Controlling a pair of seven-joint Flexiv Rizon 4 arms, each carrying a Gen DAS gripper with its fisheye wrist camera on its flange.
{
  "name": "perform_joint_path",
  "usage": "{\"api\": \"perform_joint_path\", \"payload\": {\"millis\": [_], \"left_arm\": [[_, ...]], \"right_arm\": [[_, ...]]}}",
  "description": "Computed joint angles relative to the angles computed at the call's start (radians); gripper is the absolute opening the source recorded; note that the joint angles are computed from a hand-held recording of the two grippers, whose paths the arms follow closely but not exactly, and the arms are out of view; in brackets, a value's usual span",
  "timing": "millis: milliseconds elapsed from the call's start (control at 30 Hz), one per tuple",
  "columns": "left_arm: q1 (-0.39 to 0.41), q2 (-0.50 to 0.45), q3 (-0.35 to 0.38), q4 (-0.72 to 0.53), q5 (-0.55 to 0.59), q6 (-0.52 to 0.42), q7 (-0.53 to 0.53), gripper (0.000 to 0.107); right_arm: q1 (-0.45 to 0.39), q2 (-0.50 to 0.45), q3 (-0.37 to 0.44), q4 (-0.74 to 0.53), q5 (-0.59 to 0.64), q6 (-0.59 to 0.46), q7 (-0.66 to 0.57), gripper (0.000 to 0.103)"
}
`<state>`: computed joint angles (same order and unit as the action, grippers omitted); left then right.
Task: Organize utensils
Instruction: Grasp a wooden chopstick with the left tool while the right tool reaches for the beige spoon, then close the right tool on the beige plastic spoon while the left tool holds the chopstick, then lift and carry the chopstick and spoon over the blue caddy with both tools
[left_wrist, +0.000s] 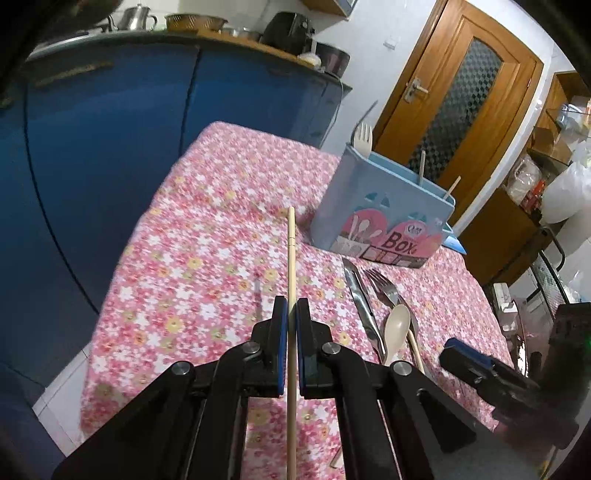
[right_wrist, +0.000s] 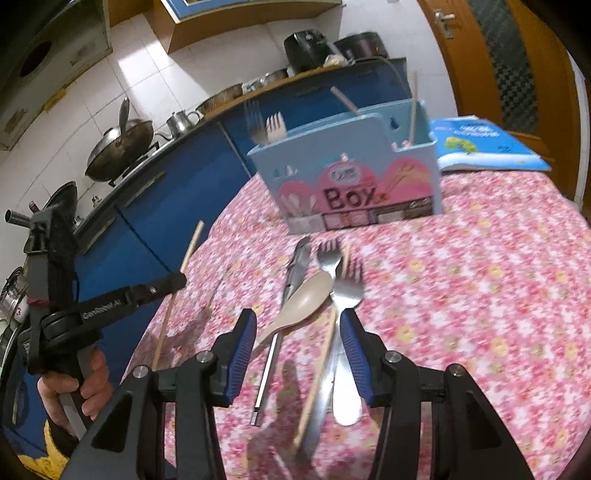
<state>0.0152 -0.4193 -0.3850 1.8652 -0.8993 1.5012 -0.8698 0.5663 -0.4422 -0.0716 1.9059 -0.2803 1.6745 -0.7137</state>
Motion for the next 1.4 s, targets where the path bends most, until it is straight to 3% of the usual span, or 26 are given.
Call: {"api": "perform_joint_path", "payload": {"millis": [133, 233, 333, 467, 567, 667, 767, 867, 967, 1100, 1400], "left_arm": [[0.065, 0.016, -0.102, 0.038, -0.089, 0.088, 0.096, 0.002], [0.147, 0.021, -0.224, 0.066, -0.158, 0.160, 0.172, 0.002], [0.228, 0.016, -0.327, 0.090, -0.162, 0.208, 0.188, 0.002], [0.325, 0.002, -0.440, 0.117, -0.130, 0.246, 0.179, 0.002], [0.350, -0.005, -0.462, 0.124, -0.094, 0.251, 0.153, 0.002], [0.359, -0.009, -0.464, 0.128, -0.059, 0.247, 0.122, 0.002], [0.365, -0.014, -0.464, 0.128, -0.022, 0.239, 0.093, 0.002], [0.366, -0.019, -0.460, 0.126, 0.016, 0.232, 0.065, 0.002], [0.379, -0.027, -0.477, 0.124, 0.054, 0.232, 0.037, 0.002], [0.401, -0.040, -0.506, 0.120, 0.106, 0.234, 0.000, 0.002], [0.450, -0.086, -0.584, 0.095, 0.245, 0.272, -0.075, 0.002]], "right_arm": [[-0.059, -0.027, 0.089, -0.048, 0.010, -0.052, -0.007, 0.049], [-0.088, -0.047, 0.132, -0.082, 0.024, -0.093, 0.003, 0.047], [-0.134, -0.074, 0.194, -0.124, 0.057, -0.127, 0.009, 0.046], [-0.114, -0.097, 0.161, -0.141, 0.080, -0.113, 0.063, 0.043], [-0.108, -0.115, 0.142, -0.155, 0.090, -0.087, 0.097, 0.042], [-0.104, -0.126, 0.127, -0.170, 0.085, -0.092, 0.115, 0.035], [-0.125, -0.144, 0.146, -0.196, 0.076, -0.113, 0.106, 0.013], [-0.168, -0.157, 0.200, -0.210, 0.080, -0.093, 0.067, 0.009], [-0.165, -0.151, 0.197, -0.191, 0.078, -0.022, 0.033, 0.008], [-0.100, -0.114, 0.114, -0.147, 0.076, 0.062, 0.007, 0.006], [0.234, -0.039, -0.273, -0.050, 0.201, 0.165, -0.091, 0.004]]}}
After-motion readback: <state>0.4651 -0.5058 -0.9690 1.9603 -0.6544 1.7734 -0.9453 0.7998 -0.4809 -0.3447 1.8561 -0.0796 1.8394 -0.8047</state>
